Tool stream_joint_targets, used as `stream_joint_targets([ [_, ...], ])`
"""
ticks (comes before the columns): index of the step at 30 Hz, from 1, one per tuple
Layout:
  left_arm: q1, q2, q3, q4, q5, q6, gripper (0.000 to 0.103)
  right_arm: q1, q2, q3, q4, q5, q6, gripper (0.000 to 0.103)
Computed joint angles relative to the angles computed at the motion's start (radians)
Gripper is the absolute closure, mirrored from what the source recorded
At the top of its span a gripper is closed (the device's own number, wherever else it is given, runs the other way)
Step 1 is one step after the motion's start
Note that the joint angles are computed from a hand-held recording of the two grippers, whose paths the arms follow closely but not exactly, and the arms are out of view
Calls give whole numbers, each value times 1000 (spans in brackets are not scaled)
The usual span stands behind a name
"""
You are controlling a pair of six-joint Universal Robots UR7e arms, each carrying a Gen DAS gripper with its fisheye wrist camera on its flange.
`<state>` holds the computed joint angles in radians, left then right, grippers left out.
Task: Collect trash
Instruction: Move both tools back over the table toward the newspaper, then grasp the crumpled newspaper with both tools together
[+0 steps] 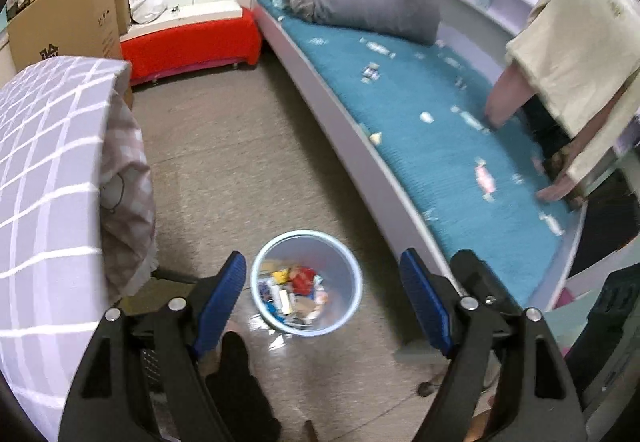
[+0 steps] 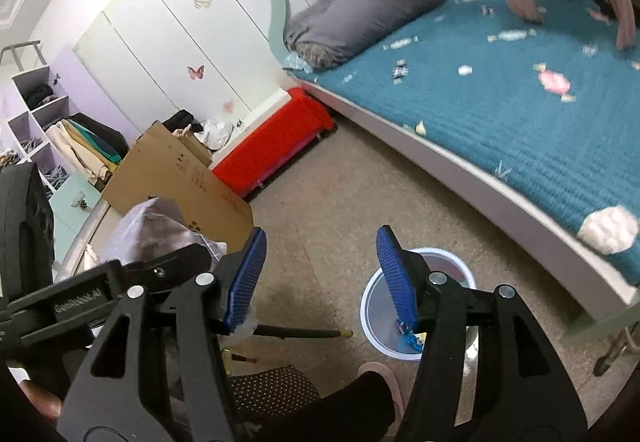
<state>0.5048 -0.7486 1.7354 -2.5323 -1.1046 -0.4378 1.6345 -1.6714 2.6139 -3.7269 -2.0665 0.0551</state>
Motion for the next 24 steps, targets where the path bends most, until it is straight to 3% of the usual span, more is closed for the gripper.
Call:
stream_joint_targets([
  [3,-20,-62,41,-41,-56,9,22,115,2,-16,3,-118,-20,46],
  [6,-41,-113,76,-68,-90,40,22,210,5,-27,2,-187,-21,46],
  [10,-68,-211,128,-96,-56,85,21,331,56,-72,25,-260,-21,46],
  [14,-70,-316,165,-56,80,109,18,405,141,-143,78,-251,2,45],
  [18,-26,-424,195,0,210,67,17,443,272,-246,142,-207,12,44],
  [24,101,-542,188,109,301,-21,17,458,445,-416,282,-131,-1,44],
])
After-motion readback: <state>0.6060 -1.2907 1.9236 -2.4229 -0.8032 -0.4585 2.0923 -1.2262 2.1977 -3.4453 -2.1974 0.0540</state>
